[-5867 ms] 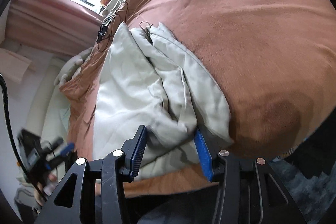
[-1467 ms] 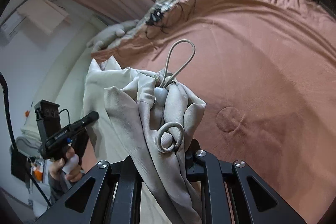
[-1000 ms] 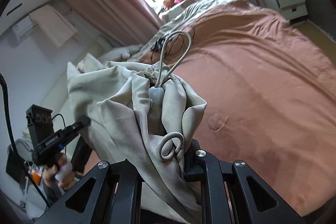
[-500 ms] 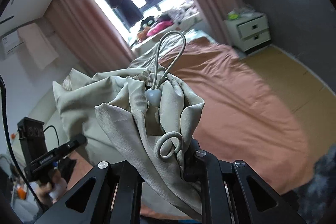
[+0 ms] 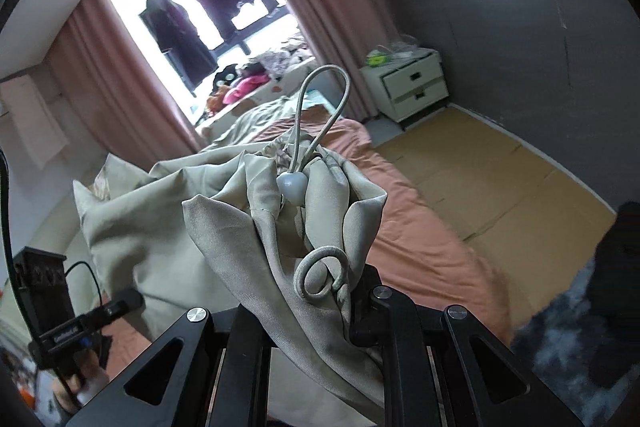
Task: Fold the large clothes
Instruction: 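Lift the held jacket end and fold it over the bundle with both tools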
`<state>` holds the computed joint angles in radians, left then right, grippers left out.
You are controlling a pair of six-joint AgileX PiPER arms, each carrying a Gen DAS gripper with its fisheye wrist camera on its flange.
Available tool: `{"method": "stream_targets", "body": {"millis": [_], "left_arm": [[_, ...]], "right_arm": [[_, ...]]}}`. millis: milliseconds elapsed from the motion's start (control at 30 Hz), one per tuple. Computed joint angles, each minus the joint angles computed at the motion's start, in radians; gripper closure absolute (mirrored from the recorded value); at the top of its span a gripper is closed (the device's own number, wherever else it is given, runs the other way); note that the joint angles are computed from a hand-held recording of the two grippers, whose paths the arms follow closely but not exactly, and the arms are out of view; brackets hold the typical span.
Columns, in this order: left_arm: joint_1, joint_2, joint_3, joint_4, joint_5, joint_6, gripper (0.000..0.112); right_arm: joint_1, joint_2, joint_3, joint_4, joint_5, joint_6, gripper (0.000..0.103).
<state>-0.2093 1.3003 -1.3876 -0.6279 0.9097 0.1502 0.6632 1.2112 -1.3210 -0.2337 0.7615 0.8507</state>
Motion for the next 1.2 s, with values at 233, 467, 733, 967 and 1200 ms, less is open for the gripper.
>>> {"method": "stream_targets", "body": {"millis": [233, 467, 733, 967, 1200], "left_arm": [[-0.032, 0.190, -0.072, -0.012, -0.027, 0.017, 0.100], [0.007, 0.393, -0.224, -0.056, -0.009, 0.059, 0.100], [0.063, 0.634, -0.406, -0.080, 0.014, 0.087, 0.098], [0.131, 0.746, -0.366, -0.069, -0.024, 0.079, 0.053], [0.153, 0.725, -0.231, -0.104, -0.039, 0.142, 0.053]], "right_arm": [[-0.184, 0.114, 0.031, 0.195, -0.095, -0.182, 0.089], [-0.308, 0.347, -0.092, 0.367, -0.120, -0.378, 0.089], [-0.342, 0.660, -0.381, 0.371, -0.013, -0.439, 0.088], [-0.319, 0.950, -0.709, 0.129, 0.214, -0.250, 0.044], [-0.318, 0.695, -0.297, 0.039, 0.044, -0.127, 0.044]]}}
